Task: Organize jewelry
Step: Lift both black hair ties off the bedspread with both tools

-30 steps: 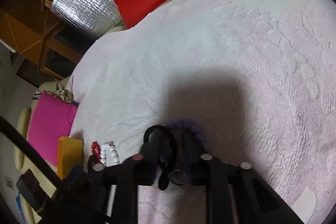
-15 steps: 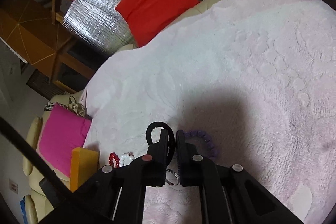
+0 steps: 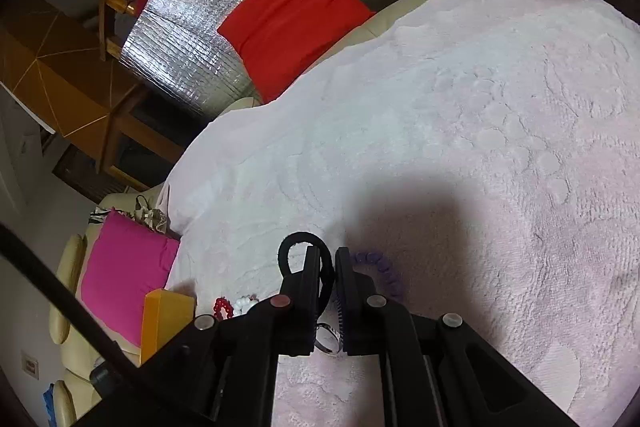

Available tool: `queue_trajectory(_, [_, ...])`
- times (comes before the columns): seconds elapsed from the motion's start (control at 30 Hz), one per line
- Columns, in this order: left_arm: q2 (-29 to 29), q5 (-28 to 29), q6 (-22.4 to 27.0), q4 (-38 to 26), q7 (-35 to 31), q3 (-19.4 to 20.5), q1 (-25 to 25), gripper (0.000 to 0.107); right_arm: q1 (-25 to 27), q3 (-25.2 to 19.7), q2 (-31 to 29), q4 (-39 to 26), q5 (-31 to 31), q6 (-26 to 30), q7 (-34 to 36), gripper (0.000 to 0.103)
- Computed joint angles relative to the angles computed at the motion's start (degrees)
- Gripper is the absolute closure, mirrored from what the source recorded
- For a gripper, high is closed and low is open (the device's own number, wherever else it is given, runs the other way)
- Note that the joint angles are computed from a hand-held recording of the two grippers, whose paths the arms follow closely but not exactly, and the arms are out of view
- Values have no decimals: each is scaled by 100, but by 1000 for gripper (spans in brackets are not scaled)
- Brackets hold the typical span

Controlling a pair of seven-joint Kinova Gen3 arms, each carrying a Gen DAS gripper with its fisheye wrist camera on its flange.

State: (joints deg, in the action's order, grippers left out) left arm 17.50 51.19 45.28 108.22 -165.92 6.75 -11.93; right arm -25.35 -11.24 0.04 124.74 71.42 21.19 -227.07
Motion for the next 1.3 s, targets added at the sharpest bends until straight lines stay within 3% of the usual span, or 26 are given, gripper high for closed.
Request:
queue_trajectory(0.07, [1,55,38,17,-2,19,-9,78,-6,-5,-2,-19,-49,8,83,95])
queue_trajectory(0.27, [-59,56,155,72,-168,59,97,98,-21,-58,-77,-39,-236,159,277,95])
queue_trajectory(0.47, [-199,141,147,150,-69,14,196,99,-77,-175,-134,-96,-370,391,407,95])
queue_trajectory(0.57, [-352,431,380,214,-212,-72,25,99,-101,-227,-179,-97,-228,405,290,94])
queue_trajectory(0.77, [-915,868,527,544,-313,-457,-145,99,-195,-293,-97,-211,187,219,-56,94])
queue_trajectory(0.9, [-1189,1117,765,698,-334,-755,-400,99,-481,-392,64,-433,345,465,-106,94])
queue_trajectory(1.13, [-1815,1394,697,995,-379,-1470,-730,99,-1099,-437,414,-887,446,958,74,94])
queue_trajectory(1.3, [-2027,1569,279,1240,-639,-1725,-876,99,-1538,-406,764,-1309,572,1141,269,94])
